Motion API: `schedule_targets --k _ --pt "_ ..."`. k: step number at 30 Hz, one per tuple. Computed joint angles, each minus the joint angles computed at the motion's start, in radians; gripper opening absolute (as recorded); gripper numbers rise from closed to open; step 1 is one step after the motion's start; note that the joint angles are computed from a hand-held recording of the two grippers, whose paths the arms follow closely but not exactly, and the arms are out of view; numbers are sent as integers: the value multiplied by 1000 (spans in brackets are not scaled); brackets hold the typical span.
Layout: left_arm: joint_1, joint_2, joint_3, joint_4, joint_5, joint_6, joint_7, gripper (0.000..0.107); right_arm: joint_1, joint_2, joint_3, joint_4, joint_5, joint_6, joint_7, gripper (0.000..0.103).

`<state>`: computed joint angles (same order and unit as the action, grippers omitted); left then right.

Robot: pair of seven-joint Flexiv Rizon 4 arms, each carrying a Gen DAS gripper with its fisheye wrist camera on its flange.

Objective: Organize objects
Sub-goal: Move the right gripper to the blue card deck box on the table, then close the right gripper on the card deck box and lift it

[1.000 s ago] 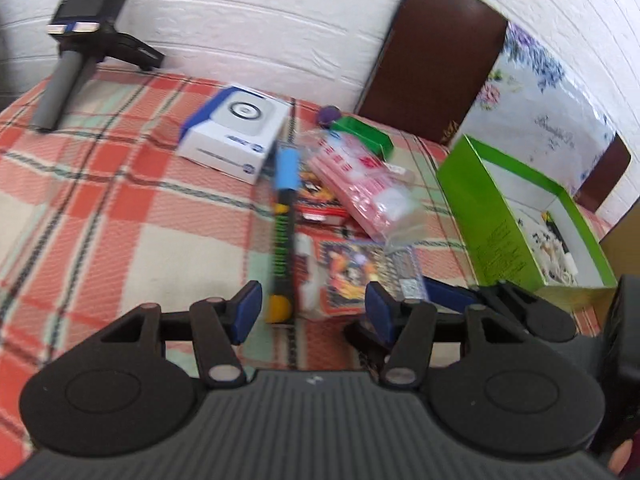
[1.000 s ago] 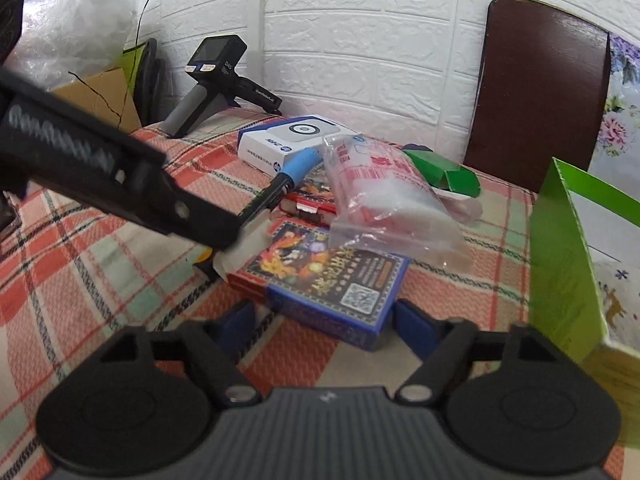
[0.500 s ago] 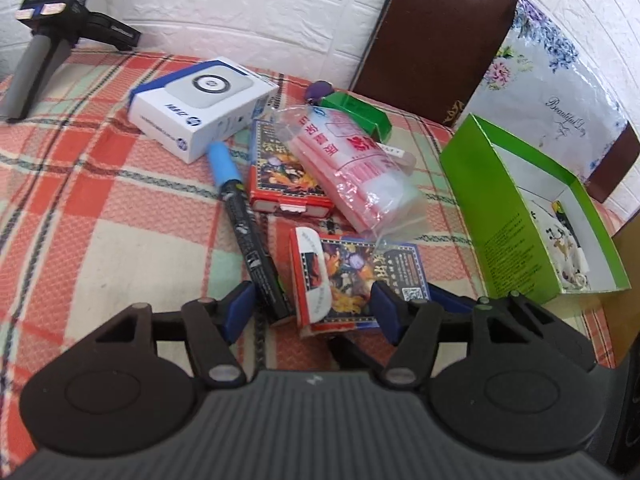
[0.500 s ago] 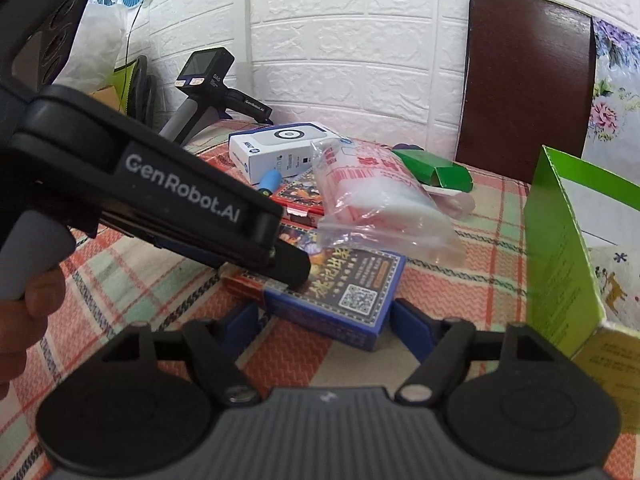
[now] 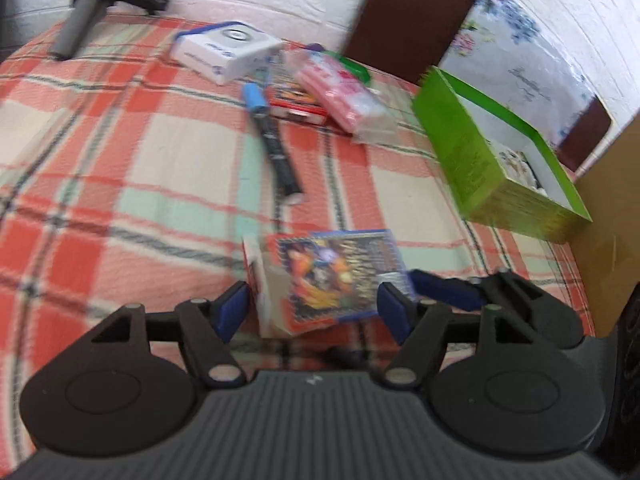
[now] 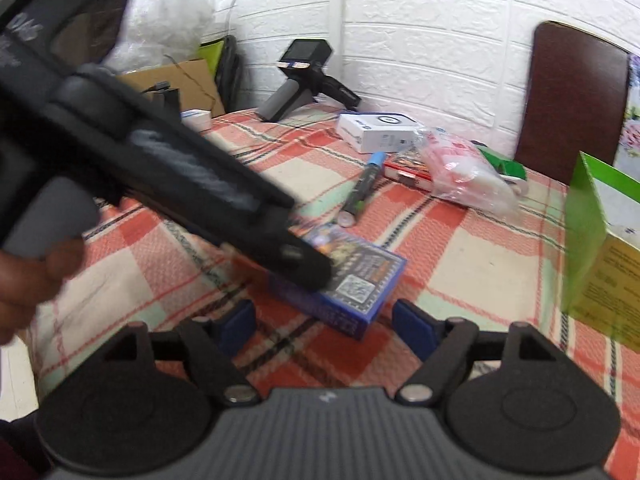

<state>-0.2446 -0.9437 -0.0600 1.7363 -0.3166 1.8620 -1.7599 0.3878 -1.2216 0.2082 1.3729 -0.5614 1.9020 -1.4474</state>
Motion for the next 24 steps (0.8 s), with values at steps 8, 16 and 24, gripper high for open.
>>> schedule_targets --k 8,16,24 --pt "-79 29 130 -18 -71 -72 12 78 31 4 -34 -7 35 -13 2 82" --pt "-72 0 94 -75 -13 -149 25 42 109 18 -119 11 124 30 0 74" --pt "-148 -11 166 -217 23 -142 54 42 264 21 -340 12 479 263 -75 73"
